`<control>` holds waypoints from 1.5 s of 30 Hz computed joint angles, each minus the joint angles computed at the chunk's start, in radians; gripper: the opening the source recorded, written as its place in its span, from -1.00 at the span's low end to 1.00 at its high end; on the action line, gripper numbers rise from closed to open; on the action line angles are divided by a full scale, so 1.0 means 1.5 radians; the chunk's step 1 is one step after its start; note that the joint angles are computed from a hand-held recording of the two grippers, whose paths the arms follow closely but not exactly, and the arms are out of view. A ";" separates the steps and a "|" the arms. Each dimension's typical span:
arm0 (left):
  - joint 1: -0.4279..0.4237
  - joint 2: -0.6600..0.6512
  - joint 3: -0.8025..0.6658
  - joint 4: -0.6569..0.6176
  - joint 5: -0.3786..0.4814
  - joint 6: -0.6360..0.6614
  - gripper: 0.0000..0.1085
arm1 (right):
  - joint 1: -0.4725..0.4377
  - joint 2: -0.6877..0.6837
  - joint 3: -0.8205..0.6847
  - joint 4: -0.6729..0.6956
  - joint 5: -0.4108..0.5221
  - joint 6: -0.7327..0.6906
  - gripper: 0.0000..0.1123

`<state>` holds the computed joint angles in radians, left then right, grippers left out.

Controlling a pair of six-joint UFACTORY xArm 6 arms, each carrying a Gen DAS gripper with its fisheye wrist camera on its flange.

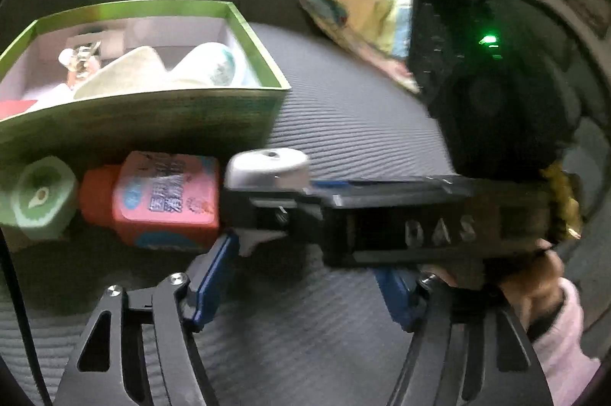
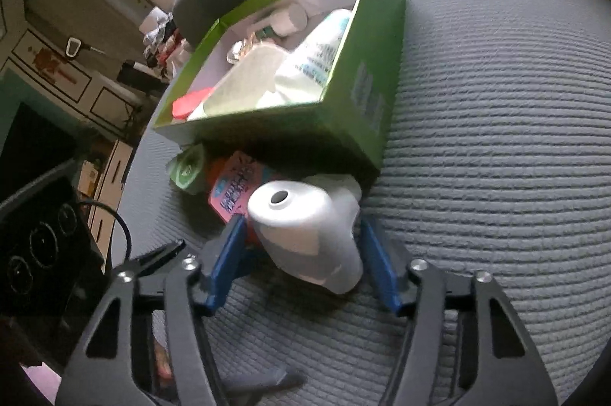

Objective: Organize rigid objects
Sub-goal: 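Move the right gripper onto the white cylindrical cup and close it, then lift the white cup with the right gripper and carry it over the box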

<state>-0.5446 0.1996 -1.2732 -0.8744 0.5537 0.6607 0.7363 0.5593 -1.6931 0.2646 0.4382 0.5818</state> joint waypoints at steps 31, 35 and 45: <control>0.028 -0.033 -0.002 0.074 -0.019 -0.090 -0.03 | 0.036 0.035 -0.114 -0.144 0.032 0.066 -0.02; 0.038 -0.045 -0.007 0.088 -0.018 -0.088 -0.03 | 0.040 0.057 -0.165 -0.161 0.041 0.064 -0.02; 0.062 -0.025 -0.065 0.105 0.009 -0.065 -0.03 | 0.033 0.122 -0.288 -0.189 0.066 0.074 -0.02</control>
<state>-0.4520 0.1621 -1.3705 -0.7172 0.5674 0.5625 0.7852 0.7420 -2.1251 -0.0190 0.5379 0.6932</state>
